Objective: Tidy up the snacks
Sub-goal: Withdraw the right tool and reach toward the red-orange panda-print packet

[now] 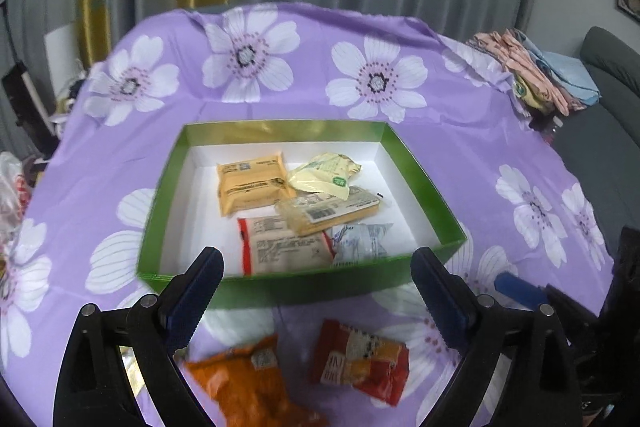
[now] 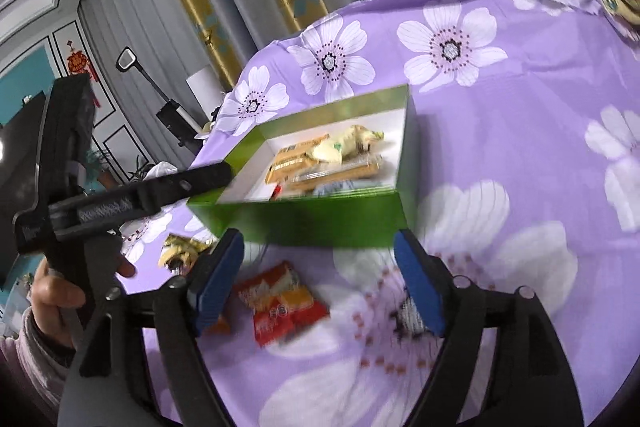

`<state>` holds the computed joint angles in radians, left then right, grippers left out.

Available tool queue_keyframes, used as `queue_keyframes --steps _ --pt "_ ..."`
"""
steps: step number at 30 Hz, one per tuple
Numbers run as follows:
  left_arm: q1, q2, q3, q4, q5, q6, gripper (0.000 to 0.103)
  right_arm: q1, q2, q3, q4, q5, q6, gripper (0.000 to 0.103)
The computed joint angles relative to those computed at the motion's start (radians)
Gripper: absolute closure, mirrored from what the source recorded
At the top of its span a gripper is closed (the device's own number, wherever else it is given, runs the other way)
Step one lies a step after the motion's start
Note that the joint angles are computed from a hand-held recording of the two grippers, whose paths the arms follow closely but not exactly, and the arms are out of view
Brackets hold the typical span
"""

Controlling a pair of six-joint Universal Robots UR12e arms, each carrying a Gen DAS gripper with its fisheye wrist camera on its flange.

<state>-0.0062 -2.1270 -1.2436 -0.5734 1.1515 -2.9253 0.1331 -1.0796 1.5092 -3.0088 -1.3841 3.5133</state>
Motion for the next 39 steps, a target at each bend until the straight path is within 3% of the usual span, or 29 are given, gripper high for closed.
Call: queue_keyframes --steps 6,11,33,36,37,39 --pt "0.007 0.039 -0.068 0.022 0.028 -0.076 0.004 -0.001 0.008 -0.003 0.018 0.059 -0.005 0.020" --pt "-0.009 0.061 -0.110 0.085 0.131 -0.042 0.004 0.004 0.007 -0.007 0.049 0.062 -0.028 0.020" --pt "-0.030 0.079 -0.147 0.151 0.206 0.012 0.004 0.005 0.007 -0.014 0.084 0.084 -0.055 0.018" --pt "-0.018 0.072 -0.118 0.060 0.119 0.011 0.004 0.013 0.005 -0.022 0.126 0.057 -0.093 0.017" --pt "-0.010 0.066 -0.100 0.003 0.060 0.013 0.004 0.016 0.006 -0.027 0.148 0.051 -0.108 0.017" --pt "0.008 0.038 -0.027 -0.191 -0.104 0.052 0.004 0.019 0.005 -0.036 0.195 0.049 -0.133 0.017"
